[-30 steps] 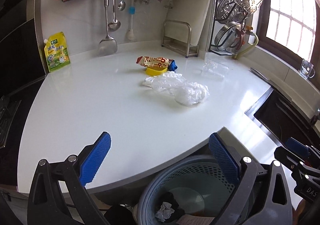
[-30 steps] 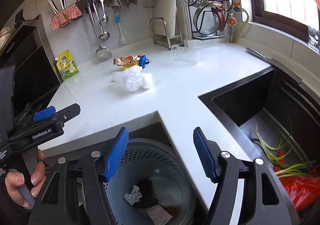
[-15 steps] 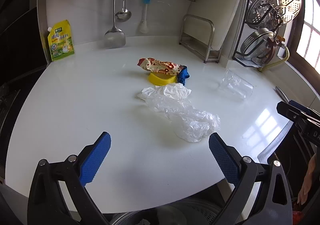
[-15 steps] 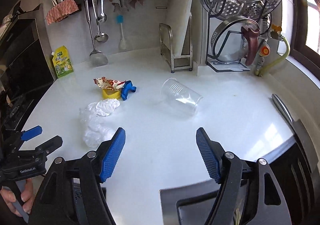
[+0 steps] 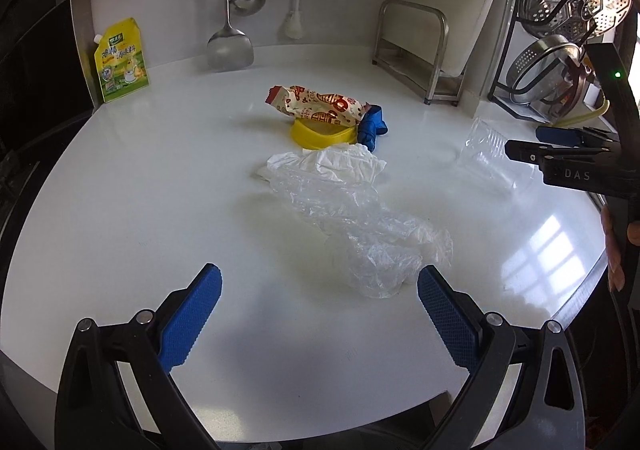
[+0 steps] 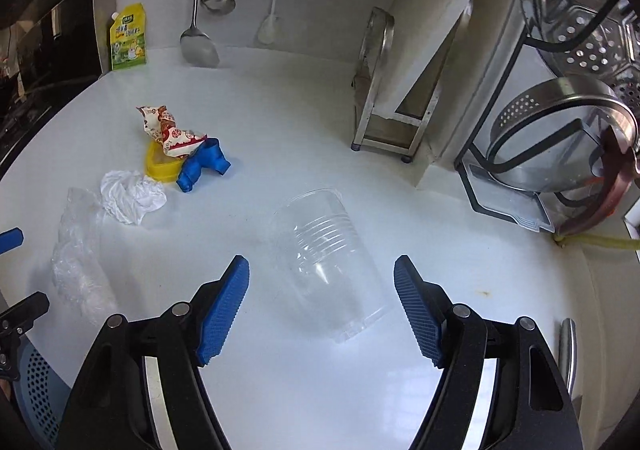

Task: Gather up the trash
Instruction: 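Move the right tool to the clear plastic cup while the left tool approaches the plastic bag, then grasp the clear plastic cup with the right tool while the left tool grasps the clear bag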

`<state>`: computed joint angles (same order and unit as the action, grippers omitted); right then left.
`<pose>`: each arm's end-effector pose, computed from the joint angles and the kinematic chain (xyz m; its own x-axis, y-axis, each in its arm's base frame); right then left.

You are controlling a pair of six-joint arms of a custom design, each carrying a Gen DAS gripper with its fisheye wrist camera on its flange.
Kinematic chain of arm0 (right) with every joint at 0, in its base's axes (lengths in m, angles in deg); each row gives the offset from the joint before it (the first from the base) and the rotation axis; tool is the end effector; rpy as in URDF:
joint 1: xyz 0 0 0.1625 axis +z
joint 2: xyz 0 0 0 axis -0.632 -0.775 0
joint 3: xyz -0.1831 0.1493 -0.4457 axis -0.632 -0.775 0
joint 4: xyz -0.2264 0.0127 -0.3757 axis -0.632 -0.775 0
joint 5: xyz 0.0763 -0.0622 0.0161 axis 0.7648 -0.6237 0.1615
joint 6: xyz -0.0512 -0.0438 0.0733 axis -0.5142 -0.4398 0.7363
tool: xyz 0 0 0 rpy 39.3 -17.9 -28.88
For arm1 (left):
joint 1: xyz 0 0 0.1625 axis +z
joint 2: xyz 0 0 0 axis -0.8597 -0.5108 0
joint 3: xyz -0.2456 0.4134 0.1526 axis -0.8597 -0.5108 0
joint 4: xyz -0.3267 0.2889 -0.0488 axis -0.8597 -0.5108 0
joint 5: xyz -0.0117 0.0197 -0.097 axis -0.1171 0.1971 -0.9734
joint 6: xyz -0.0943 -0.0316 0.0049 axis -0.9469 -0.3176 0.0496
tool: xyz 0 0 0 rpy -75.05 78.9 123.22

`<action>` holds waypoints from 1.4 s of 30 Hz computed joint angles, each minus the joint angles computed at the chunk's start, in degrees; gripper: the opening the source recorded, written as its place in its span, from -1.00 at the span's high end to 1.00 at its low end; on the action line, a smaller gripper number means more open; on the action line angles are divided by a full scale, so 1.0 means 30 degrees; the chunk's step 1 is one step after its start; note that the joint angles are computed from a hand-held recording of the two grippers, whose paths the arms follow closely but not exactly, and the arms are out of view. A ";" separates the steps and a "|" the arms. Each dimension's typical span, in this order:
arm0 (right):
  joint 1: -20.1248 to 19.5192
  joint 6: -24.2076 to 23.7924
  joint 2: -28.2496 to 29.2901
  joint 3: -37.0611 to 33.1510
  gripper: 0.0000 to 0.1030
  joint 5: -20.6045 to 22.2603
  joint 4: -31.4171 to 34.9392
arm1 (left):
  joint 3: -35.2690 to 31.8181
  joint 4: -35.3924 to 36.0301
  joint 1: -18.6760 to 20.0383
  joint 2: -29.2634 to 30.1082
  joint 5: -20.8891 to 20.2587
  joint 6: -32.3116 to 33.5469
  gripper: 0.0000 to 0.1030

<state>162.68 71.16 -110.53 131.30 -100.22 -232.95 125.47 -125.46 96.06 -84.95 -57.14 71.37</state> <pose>0.3079 -0.3778 0.1145 -0.5661 -0.0874 0.8197 -0.5665 0.7636 -0.3098 -0.1044 -0.3329 0.2931 -0.7055 0.3142 -0.6353 0.6187 0.7103 -0.3358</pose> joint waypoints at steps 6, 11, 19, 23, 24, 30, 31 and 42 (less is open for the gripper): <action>-0.1044 -0.0260 -0.0124 -0.0713 -0.40 0.0459 0.2586 | -0.0053 -0.0568 0.0335 0.0538 -0.0233 0.0028 -0.87; -0.1810 0.0199 -0.0153 -0.1134 -0.40 0.0928 0.4142 | -0.0076 -0.0956 0.0516 0.0947 -0.0291 0.0080 -0.87; -0.2266 0.0136 0.0526 -0.1132 -0.32 0.1373 0.2565 | -0.0086 -0.1281 0.0629 0.1347 -0.0137 0.0232 -0.87; -0.2027 0.0331 0.0809 -0.1093 -0.22 0.1311 0.2171 | -0.0074 -0.1247 0.0612 0.1403 -0.0076 0.0260 -0.87; -0.1982 0.0420 0.0834 -0.1012 -0.21 0.1392 0.1960 | -0.0052 -0.1241 0.0611 0.1392 -0.0039 0.0243 -0.87; -0.1715 0.1161 0.0642 -0.0144 -0.19 0.2265 0.0455 | -0.0086 -0.1561 0.1014 0.1600 -0.0939 0.0156 -0.87; -0.1684 0.1214 0.0607 -0.0043 -0.19 0.2308 0.0355 | -0.0031 -0.1618 0.0930 0.1657 -0.0872 0.0058 -0.87; -0.1373 0.1437 0.0145 0.0776 -0.19 0.2955 -0.1492 | -0.0105 -0.3264 0.0462 0.3363 -0.0512 0.0329 -0.87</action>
